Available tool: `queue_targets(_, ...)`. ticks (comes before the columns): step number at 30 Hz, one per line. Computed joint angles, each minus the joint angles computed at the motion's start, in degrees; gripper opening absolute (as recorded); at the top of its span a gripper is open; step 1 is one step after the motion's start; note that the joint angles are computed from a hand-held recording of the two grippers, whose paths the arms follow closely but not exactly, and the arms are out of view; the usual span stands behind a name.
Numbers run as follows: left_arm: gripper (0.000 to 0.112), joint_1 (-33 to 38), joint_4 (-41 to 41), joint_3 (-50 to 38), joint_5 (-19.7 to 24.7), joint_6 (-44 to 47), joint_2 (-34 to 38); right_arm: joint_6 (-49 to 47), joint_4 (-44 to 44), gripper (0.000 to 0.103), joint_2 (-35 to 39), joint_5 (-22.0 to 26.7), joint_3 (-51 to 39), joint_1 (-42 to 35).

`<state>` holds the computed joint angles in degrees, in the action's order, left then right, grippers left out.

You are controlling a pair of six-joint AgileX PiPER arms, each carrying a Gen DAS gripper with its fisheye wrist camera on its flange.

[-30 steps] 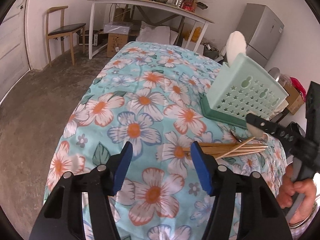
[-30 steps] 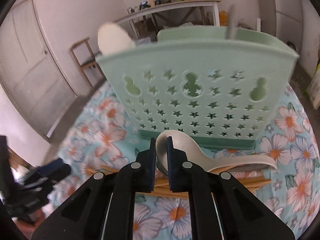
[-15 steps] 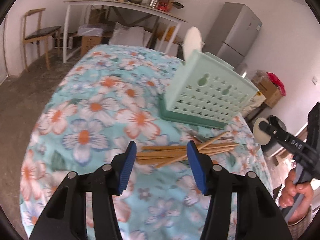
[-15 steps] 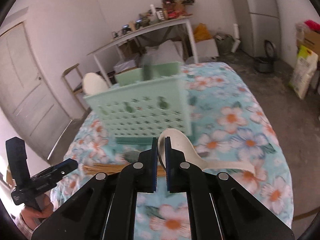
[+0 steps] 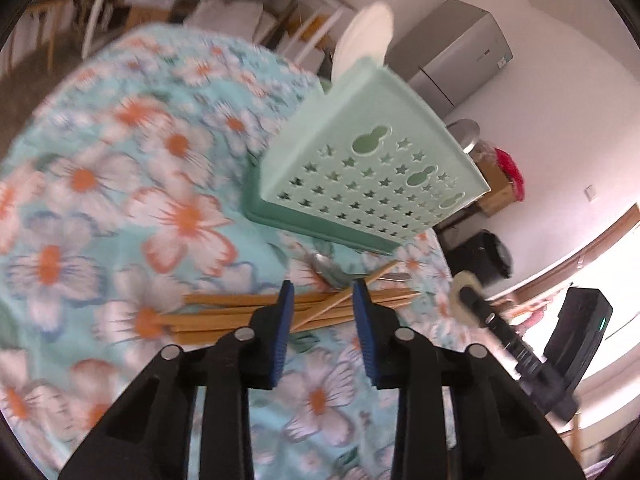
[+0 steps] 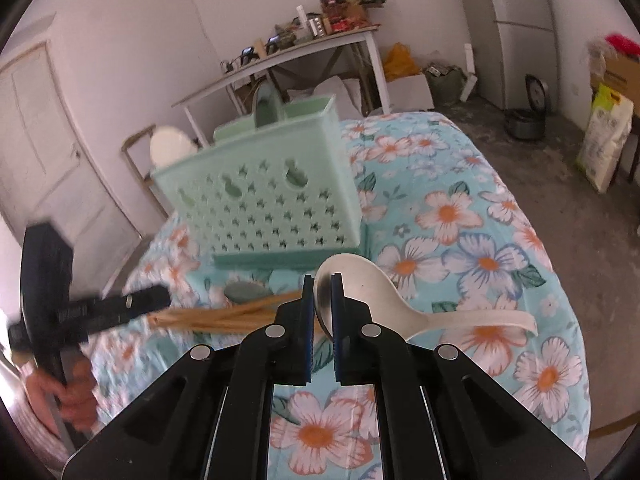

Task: Organize utensils
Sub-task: 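Grasp the metal spoon beside the chopsticks with the left gripper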

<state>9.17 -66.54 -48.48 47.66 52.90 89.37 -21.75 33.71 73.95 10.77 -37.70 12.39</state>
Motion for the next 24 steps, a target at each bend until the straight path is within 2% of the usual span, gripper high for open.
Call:
queue_targets(2,0.024,-0.71,-0.42,-2.56,2.21,-1.72,3.12,1.06,-1.56,0.006,0.40,-1.11,0.81,0.99)
queue_targets(4,0.022,-1.57,-0.29,-6.00,4.54,-5.07,7.04,-3.90,3.03,0.007,1.03,-1.59,1.51,1.02)
queue_targets(9,0.019,-3.38,0.69,-11.23,6.23,-12.12,12.31,-15.65,13.60,0.007,1.92,-2.23,2.37,0.84)
queue_targets(12,0.011,-4.86,3.13,-13.66,5.59,-17.39,14.53,-21.45,19.02,0.008,2.16,-2.71,3.00,1.00)
queue_targets(17,0.006,-4.99,3.63,-14.85,5.90,-19.83,16.24,-27.53,24.67,0.009,3.33,-3.79,3.75,1.86)
queue_targets(21,0.001,-6.68,4.44,-14.81,3.48,-21.30,16.56,-30.52,27.48,0.009,3.95,-4.44,4.20,2.36)
queue_targets(24,0.000,-8.58,5.61,-14.15,-0.13,-21.56,15.33,-31.16,28.02,0.009,3.90,-4.97,4.44,2.67)
